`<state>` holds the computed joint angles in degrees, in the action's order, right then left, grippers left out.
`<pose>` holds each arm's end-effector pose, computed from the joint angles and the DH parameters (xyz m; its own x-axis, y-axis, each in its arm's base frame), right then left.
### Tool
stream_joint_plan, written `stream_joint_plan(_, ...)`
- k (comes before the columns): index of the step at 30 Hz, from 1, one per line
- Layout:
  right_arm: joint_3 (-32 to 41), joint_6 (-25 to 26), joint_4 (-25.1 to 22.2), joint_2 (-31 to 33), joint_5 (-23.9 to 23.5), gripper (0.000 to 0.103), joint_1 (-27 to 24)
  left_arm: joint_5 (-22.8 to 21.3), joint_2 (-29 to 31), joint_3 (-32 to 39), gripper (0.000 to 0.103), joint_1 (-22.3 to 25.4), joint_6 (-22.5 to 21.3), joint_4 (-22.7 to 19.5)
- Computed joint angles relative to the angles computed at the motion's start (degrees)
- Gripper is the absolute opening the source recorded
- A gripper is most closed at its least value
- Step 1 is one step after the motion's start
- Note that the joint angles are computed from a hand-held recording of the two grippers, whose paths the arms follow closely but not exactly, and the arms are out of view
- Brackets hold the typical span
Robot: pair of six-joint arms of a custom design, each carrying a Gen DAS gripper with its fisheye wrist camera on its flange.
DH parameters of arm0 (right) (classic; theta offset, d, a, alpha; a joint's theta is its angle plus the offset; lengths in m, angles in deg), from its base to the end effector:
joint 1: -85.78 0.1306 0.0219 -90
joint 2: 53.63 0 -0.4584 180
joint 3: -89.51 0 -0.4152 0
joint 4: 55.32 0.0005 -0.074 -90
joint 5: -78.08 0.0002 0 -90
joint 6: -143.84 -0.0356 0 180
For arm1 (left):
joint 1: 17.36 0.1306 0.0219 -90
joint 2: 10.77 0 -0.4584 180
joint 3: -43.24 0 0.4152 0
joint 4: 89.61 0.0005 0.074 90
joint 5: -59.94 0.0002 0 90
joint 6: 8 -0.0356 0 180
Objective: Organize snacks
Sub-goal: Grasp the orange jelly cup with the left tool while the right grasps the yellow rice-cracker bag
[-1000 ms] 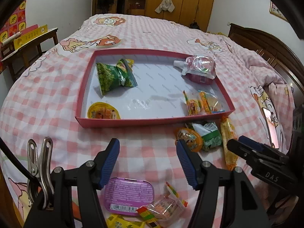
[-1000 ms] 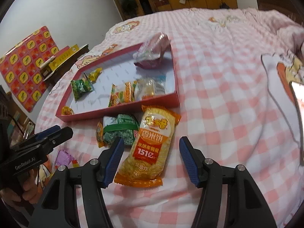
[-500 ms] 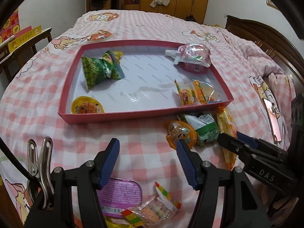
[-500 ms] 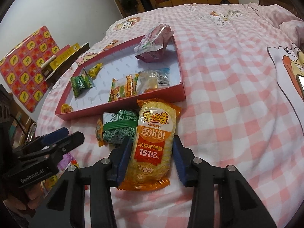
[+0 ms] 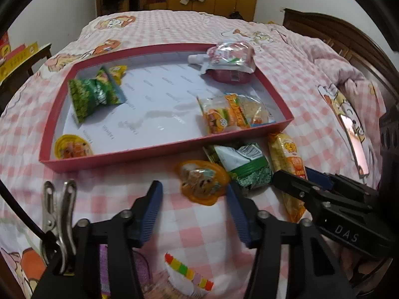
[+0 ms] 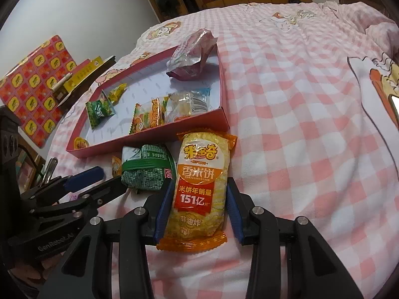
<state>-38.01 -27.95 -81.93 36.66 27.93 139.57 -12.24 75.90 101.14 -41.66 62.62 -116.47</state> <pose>0.2526 0.3056 0.2430 -0.5274 0.5659 -0.6337 0.4623 0.8170 0.3448 0.3781 -0.1832 0.2992 -0.5274 0.5848 -0.6164 0.7677 0.6387 -0.0510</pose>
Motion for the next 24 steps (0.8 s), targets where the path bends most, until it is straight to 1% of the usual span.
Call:
stream_joint_plan(1, -0.29, 0.05, 0.53, -0.05, 0.04, 0.042, 0.03, -0.42, 0.29, -0.01, 0.045, -0.27, -0.16, 0.34)
stream_joint_plan(3, -0.80, 0.10, 1.68, -0.13, 0.21, 0.043, 0.18, -0.67, 0.95, 0.11, 0.042, -0.55, 0.08, 0.40)
stream_joint_plan(5, -1.24, 0.20, 2.74, -0.14, 0.34, 0.043, 0.26, -0.16, 1.36, 0.26, 0.041, -0.36, 0.22, 0.51)
stream_joint_plan(8, -1.19, 0.23, 2.57, -0.03, 0.38, 0.043, 0.27, 0.42, 1.76, 0.50, 0.041, -0.11, 0.29, 0.48)
stream_joint_plan(13, -0.82, 0.23, 1.55, 0.31, 0.87, 0.043, 0.53, -0.29, 2.38, 0.48, 0.041, -0.55, 0.83, 1.84)
stream_joint_plan(24, -1.14, 0.24, 2.27, 0.26, 1.13, 0.043, 0.66, -0.81, 2.38, -0.28, 0.042, -0.90, 1.57, 3.93)
